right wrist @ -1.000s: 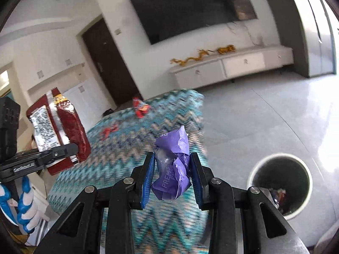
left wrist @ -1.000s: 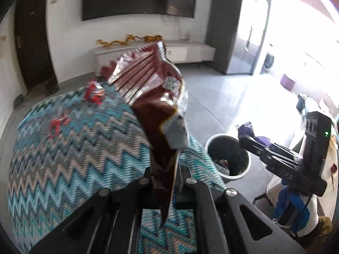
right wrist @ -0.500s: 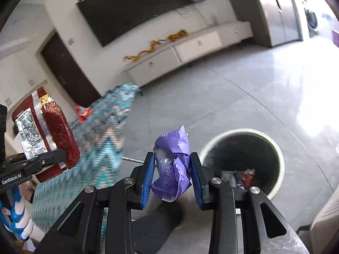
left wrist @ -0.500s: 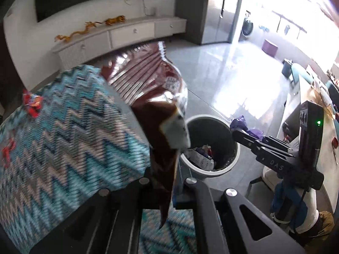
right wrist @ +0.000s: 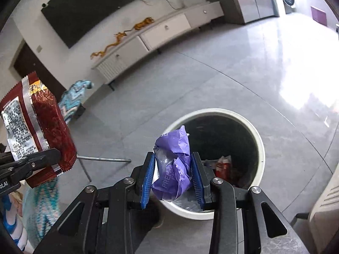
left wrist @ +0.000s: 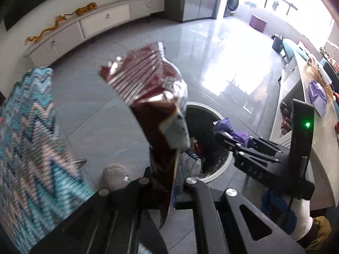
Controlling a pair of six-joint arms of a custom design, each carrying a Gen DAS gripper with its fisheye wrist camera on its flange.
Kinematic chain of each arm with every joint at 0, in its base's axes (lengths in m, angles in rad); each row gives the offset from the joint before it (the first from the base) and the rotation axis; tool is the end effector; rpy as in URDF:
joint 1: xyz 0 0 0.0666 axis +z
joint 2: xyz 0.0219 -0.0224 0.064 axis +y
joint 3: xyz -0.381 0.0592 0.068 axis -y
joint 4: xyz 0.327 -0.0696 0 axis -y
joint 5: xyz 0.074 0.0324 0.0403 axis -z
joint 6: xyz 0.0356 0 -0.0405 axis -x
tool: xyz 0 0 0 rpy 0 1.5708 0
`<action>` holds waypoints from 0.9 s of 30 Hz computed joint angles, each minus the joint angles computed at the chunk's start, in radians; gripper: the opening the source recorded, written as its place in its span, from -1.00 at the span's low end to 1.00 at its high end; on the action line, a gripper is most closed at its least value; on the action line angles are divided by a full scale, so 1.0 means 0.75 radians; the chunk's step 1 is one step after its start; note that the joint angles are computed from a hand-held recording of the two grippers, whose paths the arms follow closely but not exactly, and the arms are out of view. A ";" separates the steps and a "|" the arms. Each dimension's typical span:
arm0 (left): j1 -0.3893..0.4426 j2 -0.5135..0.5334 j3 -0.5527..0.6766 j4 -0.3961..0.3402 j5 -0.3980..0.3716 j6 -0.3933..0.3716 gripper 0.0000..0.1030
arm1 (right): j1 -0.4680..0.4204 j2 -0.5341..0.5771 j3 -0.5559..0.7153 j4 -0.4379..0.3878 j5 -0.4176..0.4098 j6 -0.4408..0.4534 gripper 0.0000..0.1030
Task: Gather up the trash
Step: 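Carry both items to the grey bin and open both tools to drop them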
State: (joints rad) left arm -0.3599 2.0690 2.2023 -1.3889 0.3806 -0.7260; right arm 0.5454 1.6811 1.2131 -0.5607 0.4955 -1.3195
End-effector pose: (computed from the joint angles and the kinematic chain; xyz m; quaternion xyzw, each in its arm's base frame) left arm 0.5762 -0.2314 0.3744 0.5265 0.8150 -0.1556 0.1855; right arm 0.4172 0.2329 0.2640 0.4134 0.8402 0.0677 0.3444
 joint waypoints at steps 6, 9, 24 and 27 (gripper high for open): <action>-0.064 0.076 0.087 -0.070 0.023 0.041 -0.87 | -0.041 0.018 -0.027 0.012 -0.031 -0.016 -0.31; -0.083 0.119 0.150 -0.119 0.044 0.061 -0.87 | -0.056 0.031 -0.018 0.002 -0.040 -0.013 -0.31; -0.065 0.149 0.257 -0.209 0.147 0.091 0.21 | -0.019 0.015 -0.030 -0.107 -0.002 -0.170 0.11; -0.041 0.079 0.186 -0.124 0.147 0.114 0.21 | -0.001 0.015 0.002 -0.149 0.023 -0.192 0.16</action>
State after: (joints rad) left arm -0.3907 2.1285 2.3420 -1.4818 0.4909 -0.6408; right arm 0.5447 1.6926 1.2146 -0.6725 0.5127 -1.4632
